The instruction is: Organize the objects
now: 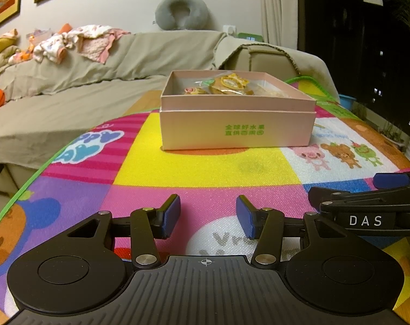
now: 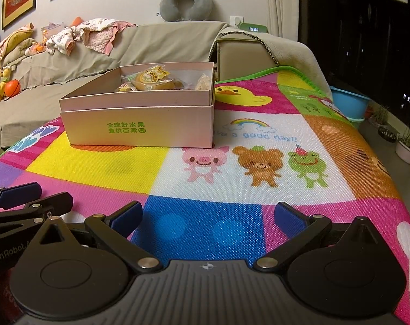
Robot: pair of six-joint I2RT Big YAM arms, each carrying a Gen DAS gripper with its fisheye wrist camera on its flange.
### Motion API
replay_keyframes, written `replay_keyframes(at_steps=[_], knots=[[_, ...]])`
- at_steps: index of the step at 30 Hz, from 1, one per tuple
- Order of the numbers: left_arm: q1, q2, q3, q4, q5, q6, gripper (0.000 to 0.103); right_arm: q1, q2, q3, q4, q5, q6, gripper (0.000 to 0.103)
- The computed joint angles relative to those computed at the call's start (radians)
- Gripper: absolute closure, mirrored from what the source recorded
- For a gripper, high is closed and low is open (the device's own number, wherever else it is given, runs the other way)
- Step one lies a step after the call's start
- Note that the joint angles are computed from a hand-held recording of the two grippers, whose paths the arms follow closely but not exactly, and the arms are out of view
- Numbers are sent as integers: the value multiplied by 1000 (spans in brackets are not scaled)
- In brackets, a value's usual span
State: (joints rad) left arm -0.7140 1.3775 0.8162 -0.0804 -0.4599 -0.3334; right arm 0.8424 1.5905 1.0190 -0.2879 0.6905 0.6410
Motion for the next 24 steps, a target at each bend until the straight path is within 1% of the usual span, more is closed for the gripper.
replay_keyframes(at_steps=[6,11,16,24], knots=[[9,0,-1,6,14,-24,51,0,0,0,1,-1,1,0],[-3,10,9,-5,-14,-11,51,0,1,0,1,0,1,0],[-3,7,1,6,-14,-8,51,1,0,0,0,0,1,0],[-6,10,3,5,-21,-2,51,1,1,0,1,0,1,0]])
